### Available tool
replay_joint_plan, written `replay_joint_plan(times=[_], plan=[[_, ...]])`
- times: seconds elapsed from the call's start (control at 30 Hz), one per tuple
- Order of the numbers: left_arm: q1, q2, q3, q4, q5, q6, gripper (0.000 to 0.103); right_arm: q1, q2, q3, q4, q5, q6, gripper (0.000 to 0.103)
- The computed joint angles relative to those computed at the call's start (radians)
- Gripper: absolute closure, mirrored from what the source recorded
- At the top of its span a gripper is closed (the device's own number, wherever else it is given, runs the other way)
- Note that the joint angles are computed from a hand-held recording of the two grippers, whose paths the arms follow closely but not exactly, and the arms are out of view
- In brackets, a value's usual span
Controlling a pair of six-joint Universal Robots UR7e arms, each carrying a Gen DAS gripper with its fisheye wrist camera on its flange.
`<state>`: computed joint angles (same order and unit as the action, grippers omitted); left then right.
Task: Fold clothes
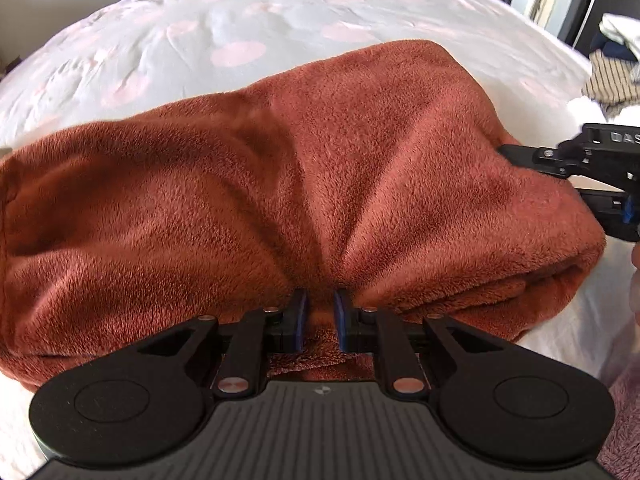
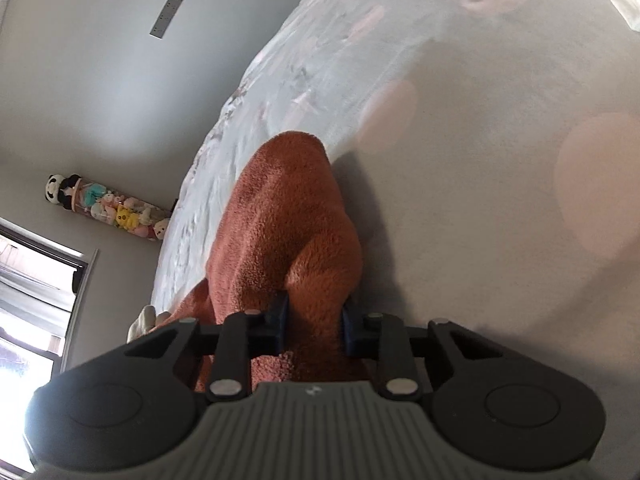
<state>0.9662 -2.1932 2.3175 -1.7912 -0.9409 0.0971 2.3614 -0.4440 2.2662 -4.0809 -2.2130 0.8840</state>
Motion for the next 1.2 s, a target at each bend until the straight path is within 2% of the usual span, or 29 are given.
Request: replay_joint_plan(times=[0.1, 0.2, 0.3, 0.37, 0.5, 0.57, 0.63, 0.73, 0.8, 0.93, 1.2], plan=[[0.02, 0.0, -0.01, -0.02, -0.027, 0.032, 0.089, 0.026, 0.014, -0.013, -0.097, 0.032, -0.053, 0.079], [0.031, -0.014, -0.032, -0.033, -0.066, 0.08, 0.089, 0.067, -0.003, -0.047, -0.078, 0.023, -0.087, 0.08], [0.067, -0.029, -0.085, -0.023, -0.127, 0.128, 0.089, 0.109, -0.041, -0.095, 0.035, -0.013, -0.074, 0.08], [0.088, -0.033, -0.128, -0.016, -0.138, 0.159, 0.089, 0.134, -0.069, -0.138, 0.143, -0.042, -0.056, 0.08], [0.154, 0.011, -0.235, -0.054, -0.098, 0.238, 0.089, 0.178, -0.109, -0.25, 0.399, -0.096, -0.015, 0.08], [0.187, 0.035, -0.282, -0.092, -0.059, 0.28, 0.089, 0.2, -0.099, -0.325, 0.5, -0.116, -0.028, 0.08], [0.25, 0.077, -0.325, -0.159, -0.038, 0.339, 0.089, 0.22, -0.083, -0.404, 0.596, -0.134, -0.045, 0.08], [0.353, 0.119, -0.384, -0.217, -0.055, 0.371, 0.089, 0.245, -0.036, -0.532, 0.729, -0.154, -0.08, 0.08], [0.427, 0.152, -0.418, -0.238, -0.095, 0.373, 0.089, 0.256, 0.004, -0.62, 0.805, -0.156, -0.106, 0.081], [0.563, 0.213, -0.467, -0.219, -0.246, 0.374, 0.089, 0.264, 0.099, -0.792, 0.926, -0.122, -0.146, 0.081], [0.683, 0.285, -0.538, -0.211, -0.425, 0.372, 0.089, 0.257, 0.298, -1.115, 1.183, -0.032, -0.192, 0.082]])
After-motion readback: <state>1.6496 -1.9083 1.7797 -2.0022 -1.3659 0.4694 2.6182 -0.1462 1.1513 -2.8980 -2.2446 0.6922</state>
